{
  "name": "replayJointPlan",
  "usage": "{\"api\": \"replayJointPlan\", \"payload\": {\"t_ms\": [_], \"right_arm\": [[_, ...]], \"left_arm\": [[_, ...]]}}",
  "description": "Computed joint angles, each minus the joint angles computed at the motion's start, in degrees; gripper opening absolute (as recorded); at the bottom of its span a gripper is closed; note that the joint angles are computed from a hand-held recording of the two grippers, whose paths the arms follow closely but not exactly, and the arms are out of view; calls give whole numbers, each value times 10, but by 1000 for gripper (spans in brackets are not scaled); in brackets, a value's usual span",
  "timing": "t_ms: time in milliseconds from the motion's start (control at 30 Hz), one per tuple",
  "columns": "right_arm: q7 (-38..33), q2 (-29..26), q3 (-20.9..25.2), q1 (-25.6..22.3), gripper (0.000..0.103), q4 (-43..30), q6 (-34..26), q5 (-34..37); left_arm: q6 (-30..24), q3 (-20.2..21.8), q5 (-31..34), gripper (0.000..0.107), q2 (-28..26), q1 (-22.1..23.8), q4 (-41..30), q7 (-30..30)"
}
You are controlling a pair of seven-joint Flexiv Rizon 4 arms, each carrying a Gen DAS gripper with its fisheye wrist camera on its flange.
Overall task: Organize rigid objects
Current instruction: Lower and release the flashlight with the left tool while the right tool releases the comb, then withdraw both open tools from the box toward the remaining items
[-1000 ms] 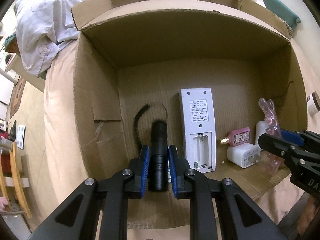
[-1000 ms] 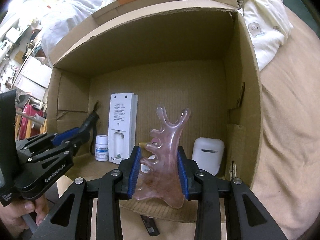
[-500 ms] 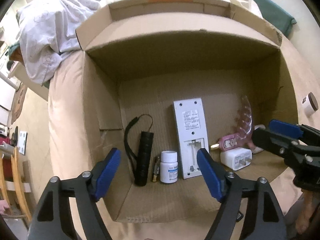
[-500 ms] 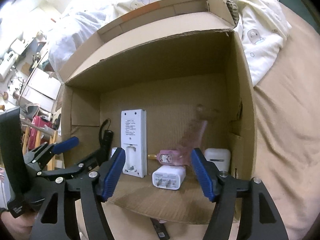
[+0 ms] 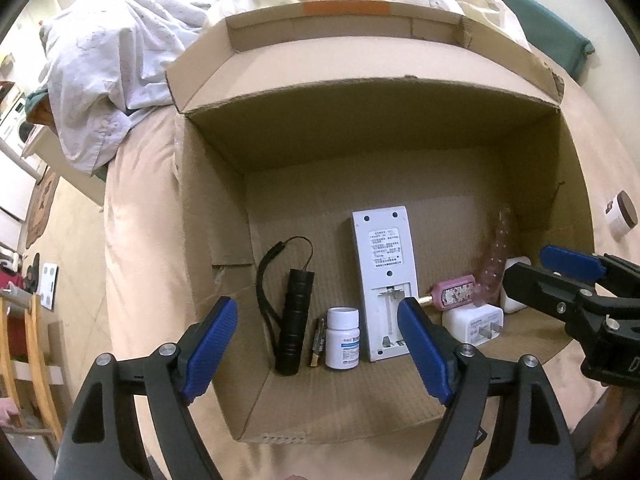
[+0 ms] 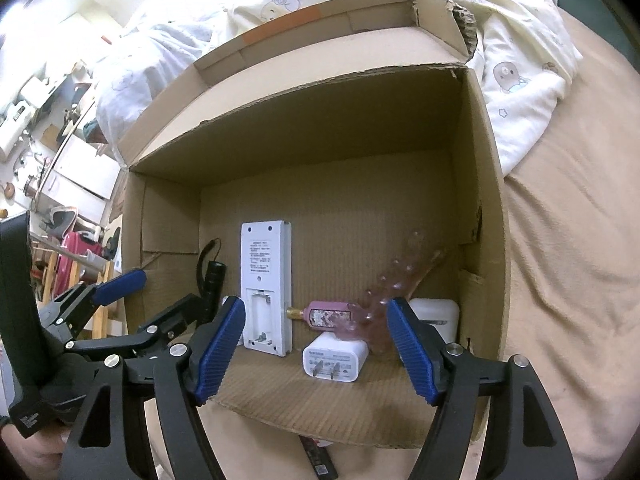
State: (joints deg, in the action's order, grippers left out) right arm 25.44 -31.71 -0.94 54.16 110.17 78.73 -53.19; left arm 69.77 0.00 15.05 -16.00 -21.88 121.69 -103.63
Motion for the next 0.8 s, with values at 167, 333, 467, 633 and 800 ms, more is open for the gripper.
{"api": "replayJointPlan", "payload": {"t_ms": [167, 333, 467, 633, 800], "right_arm": [[18, 6, -12, 6, 78, 3, 6, -20], [50, 17, -18, 7, 78, 9, 7, -59], [86, 26, -14, 1, 78, 15, 8, -97], [111, 32, 10, -14, 78, 16, -8, -125], [127, 40, 35, -25, 78, 20, -26, -141]], "left_arm": [[-7, -14, -36, 80, 19, 16, 14, 20], [-13, -18, -54, 81, 46, 21, 33, 25], [-13, -18, -45, 81, 68, 24, 54, 16], [-13, -19, -44, 81, 97, 35, 82, 12], [-9, -22, -45, 81, 122, 48, 113, 12]]}}
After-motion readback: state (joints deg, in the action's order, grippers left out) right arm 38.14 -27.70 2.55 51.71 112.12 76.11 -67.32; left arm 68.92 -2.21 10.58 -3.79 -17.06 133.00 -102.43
